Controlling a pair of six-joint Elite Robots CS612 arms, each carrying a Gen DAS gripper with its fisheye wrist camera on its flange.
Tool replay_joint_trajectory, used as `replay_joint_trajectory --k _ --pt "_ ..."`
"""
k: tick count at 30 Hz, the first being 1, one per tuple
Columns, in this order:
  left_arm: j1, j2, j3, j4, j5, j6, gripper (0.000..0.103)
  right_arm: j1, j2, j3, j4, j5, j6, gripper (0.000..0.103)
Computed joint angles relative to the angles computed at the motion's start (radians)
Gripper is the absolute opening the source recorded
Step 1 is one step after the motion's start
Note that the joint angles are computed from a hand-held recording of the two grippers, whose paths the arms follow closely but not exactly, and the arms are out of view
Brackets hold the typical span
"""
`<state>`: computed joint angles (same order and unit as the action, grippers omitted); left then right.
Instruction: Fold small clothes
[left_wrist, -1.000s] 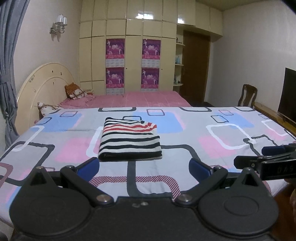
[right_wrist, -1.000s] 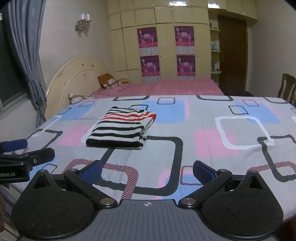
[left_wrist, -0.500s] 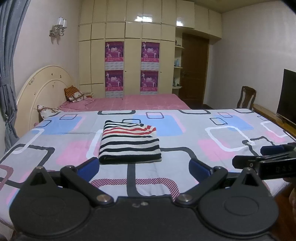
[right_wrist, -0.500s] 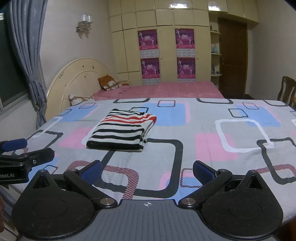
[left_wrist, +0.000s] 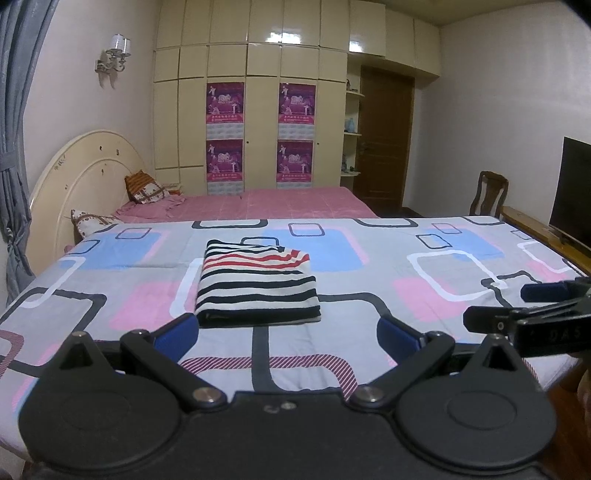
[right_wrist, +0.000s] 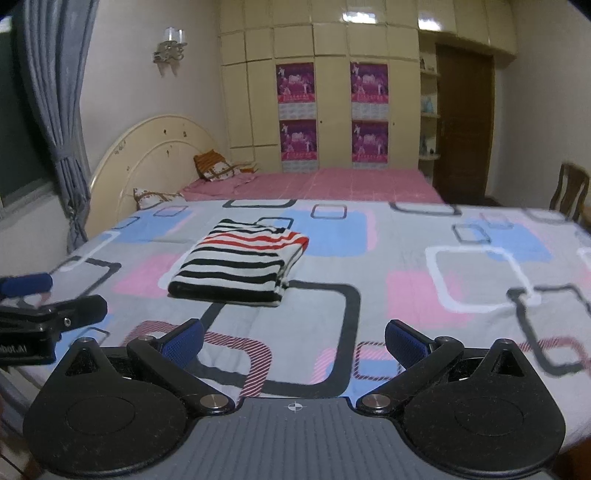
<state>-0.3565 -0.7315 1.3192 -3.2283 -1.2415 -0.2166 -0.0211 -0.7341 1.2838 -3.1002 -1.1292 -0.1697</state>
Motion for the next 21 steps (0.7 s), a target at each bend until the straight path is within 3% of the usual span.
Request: replay_joint_trajectory --k 21 --pt "0.002 -0.003 0.002 -0.004 0.006 0.002 0.103 -0.001 0.006 -0.013 0.008 0.017 -0.001 0.103"
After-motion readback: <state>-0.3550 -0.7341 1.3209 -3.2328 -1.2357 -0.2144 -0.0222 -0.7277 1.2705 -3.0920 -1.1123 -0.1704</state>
